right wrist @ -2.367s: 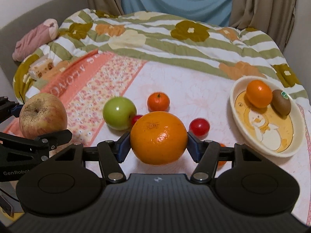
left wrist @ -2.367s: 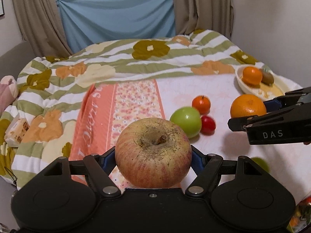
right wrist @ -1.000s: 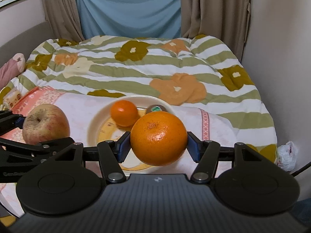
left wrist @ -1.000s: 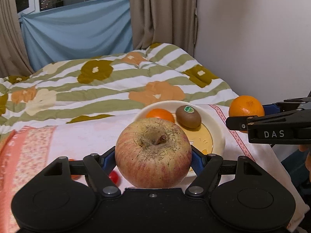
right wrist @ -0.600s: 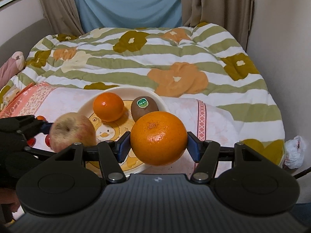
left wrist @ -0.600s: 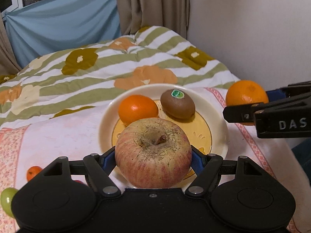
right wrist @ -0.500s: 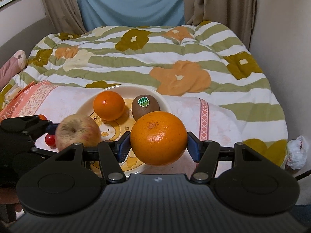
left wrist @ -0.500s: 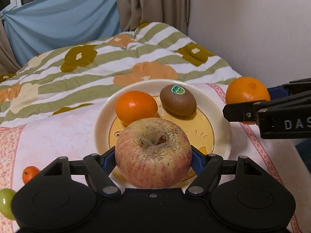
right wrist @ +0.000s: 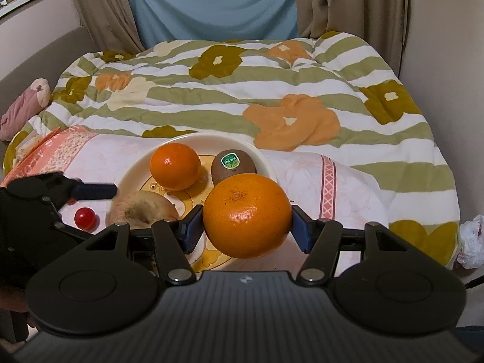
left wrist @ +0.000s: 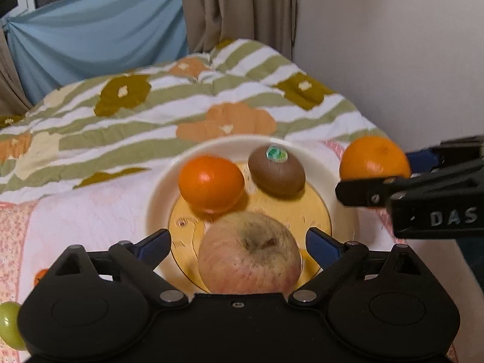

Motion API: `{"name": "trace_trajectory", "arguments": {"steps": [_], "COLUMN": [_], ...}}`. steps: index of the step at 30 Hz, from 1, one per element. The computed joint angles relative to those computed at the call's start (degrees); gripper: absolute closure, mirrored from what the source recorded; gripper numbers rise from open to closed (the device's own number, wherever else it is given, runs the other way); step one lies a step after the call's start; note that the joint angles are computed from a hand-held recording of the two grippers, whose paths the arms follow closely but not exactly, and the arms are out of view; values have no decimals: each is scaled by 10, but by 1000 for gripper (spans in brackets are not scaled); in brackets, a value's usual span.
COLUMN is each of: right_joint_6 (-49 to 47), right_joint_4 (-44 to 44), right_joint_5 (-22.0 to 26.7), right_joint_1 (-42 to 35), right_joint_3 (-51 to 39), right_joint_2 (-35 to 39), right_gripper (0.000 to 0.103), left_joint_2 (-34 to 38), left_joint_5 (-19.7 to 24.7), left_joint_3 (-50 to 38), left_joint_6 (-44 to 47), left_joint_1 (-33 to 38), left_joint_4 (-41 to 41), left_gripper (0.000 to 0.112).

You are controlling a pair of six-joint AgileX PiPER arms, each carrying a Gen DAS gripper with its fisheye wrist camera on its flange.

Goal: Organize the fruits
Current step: 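Carry the apple and mandarin into the bear bowl and open both tools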

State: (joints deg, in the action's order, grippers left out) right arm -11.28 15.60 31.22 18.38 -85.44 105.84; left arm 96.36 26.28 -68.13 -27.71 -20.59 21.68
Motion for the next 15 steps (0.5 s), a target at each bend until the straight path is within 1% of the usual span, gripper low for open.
{"name": "trace_trajectory", "arguments": {"steps": [2,5,9,12,15], "right_joint_6": [-12,-34,-52,-58,-70], "right_joint_4": [9,27,50,59,75], "right_joint_5": [0,12,27,35,37], "right_joint_1": [-1,-5,-5,-2,-1], "right_joint_3": [0,-17,-42,-62,-79], "right_joint_2": [2,15,42,63,83], "right_gripper": [28,28,28,28,28], "left_joint_2": [-8,-23,-34,-41,-49], "left_joint_5": [3,7,25,31,35], "left_joint_3": [1,8,13,20,31], "left_joint_6": [13,0,-25,-13,-24], "left_joint_1": [3,-1,-8,-3,2], "left_joint_4": [-22,-11,18,-1,-3], "left_gripper": [14,14,14,14,15]}}
